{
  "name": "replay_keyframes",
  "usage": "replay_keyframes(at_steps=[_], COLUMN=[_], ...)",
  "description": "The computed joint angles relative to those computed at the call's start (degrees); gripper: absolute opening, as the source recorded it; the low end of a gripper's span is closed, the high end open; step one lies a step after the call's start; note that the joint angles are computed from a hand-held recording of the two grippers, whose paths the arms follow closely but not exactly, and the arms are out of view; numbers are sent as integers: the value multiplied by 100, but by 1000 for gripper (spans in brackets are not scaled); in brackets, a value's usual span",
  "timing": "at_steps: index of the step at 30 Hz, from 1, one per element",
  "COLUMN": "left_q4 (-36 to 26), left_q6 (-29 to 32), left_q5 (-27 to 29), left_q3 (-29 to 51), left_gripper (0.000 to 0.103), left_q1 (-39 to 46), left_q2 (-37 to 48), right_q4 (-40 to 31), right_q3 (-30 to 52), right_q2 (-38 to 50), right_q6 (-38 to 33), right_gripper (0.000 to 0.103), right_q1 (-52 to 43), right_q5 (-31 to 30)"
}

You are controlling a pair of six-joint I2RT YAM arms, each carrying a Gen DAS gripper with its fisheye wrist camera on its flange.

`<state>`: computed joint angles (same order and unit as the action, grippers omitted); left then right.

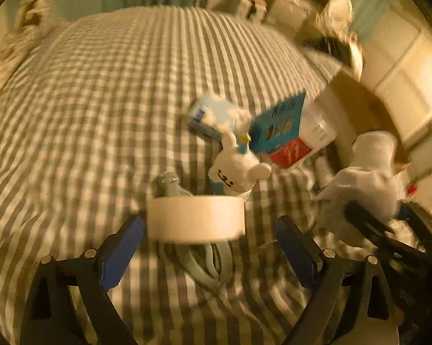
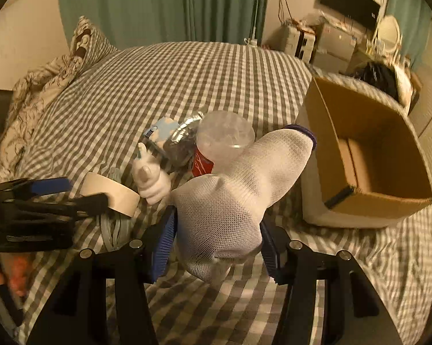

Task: Organize objects
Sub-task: 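Grasp the tape roll with the left tool while the right tool grasps the white sock, then carry the tape roll and sock into the cardboard box and release both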

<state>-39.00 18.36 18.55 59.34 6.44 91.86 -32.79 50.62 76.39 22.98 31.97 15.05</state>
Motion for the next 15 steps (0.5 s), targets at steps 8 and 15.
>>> replay_keyframes(at_steps=[8, 15], left_q4=[488, 314], left_q6=[-241, -166], left_q5=[-264, 129], left_q3=[53, -62], left_gripper=[83, 83], left_q1=[-162, -62], left_q2=[604, -413], right_q4=[188, 298], right_q3=[-24, -112], right_q2=[224, -39], right_q6=[-104, -68], right_gripper=[54, 54], right_q1=[-85, 69], right_q5=[-229, -87])
